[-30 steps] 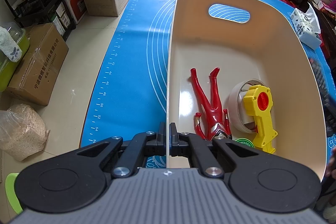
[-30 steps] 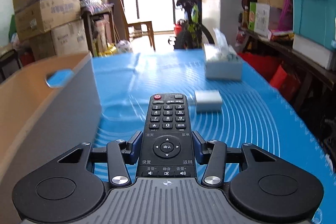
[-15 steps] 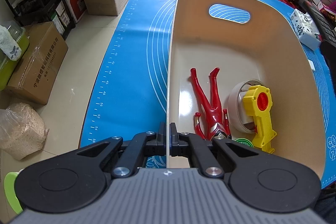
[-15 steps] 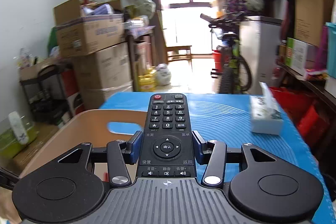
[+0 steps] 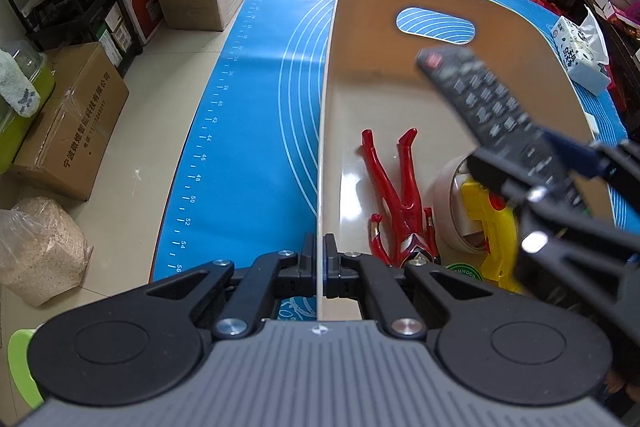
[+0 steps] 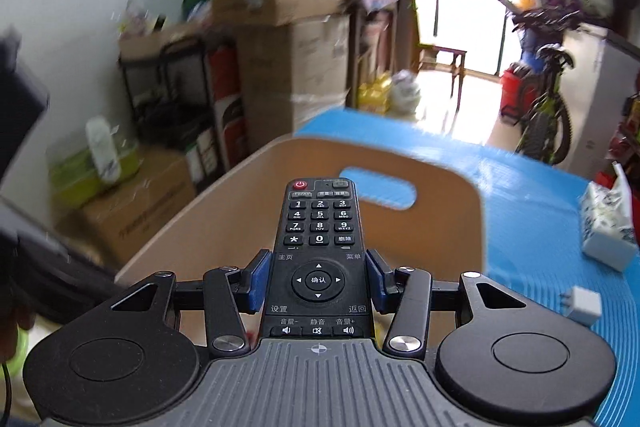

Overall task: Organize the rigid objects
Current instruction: 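Lower the remote into the bin and open the right tool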

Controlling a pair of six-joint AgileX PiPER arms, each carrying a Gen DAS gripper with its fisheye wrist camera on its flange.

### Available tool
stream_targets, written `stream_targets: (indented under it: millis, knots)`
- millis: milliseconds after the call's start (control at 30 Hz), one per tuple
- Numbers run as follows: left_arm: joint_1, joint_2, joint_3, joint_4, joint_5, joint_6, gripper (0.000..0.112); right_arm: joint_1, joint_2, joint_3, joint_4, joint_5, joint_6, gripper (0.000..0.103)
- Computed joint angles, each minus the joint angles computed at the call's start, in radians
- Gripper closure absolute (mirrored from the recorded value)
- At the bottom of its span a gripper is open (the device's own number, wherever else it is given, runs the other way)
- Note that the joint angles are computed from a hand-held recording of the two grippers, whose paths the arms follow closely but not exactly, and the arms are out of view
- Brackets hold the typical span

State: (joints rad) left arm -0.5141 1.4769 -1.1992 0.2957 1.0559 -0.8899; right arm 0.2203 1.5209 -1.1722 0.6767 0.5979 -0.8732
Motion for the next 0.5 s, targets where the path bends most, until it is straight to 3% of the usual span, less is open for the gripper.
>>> stream_targets:
  millis: [500]
  knots:
    - [-0.006,0.008,-0.011,0.003,0.005,-0.003,0.109,0.048,0.098,-0.129,-0.257,0.195,0.217,0.049]
